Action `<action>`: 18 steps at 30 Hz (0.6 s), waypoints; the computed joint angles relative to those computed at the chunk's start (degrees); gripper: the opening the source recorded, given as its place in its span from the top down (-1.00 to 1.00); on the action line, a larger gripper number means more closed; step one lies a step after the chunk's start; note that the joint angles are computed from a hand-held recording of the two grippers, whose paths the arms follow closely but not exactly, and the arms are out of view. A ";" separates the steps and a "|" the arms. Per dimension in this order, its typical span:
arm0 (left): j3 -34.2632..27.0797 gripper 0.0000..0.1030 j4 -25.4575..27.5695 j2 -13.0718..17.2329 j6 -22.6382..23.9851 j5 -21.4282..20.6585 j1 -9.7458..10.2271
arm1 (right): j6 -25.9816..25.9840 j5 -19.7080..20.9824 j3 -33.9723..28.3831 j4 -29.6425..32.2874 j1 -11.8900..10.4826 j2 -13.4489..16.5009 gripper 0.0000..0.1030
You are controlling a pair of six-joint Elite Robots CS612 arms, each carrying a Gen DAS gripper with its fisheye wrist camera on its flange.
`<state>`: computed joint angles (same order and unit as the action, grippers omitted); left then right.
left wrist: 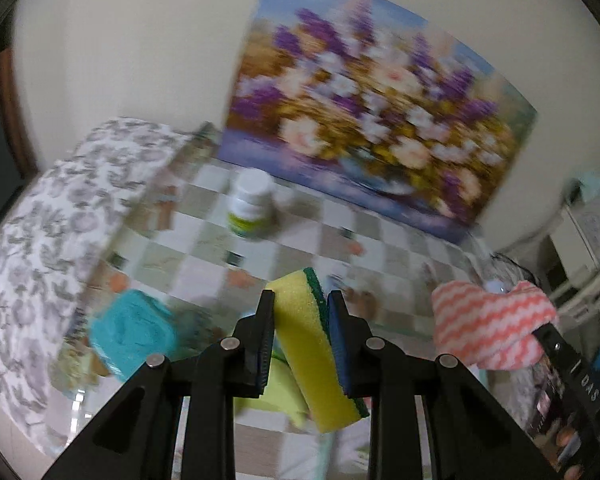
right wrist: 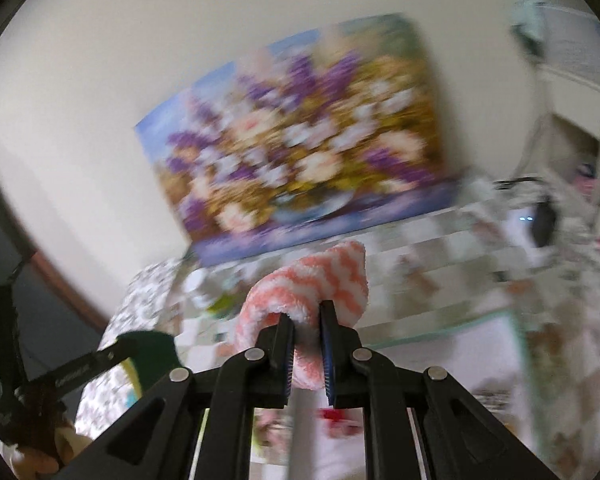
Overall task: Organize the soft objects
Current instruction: 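Carry the sponge and striped cloth over the white tray and open both grippers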
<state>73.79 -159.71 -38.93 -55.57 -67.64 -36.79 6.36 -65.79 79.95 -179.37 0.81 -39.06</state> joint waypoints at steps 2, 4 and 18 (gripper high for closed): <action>-2.02 0.48 -0.18 1.27 1.25 -1.70 -0.44 | 0.74 -3.81 1.22 -0.55 -0.82 -0.86 0.75; -4.05 0.48 -0.37 2.48 2.32 -3.60 -0.85 | 1.75 -7.33 1.92 -0.32 -1.47 -1.46 0.75; -15.32 0.45 4.80 11.52 7.82 -16.89 -1.53 | 4.94 -12.60 -1.32 13.76 -3.81 1.30 0.70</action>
<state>58.47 -154.91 -27.41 -47.74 -84.53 -38.32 11.30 -78.39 78.63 -165.61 -3.00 -37.76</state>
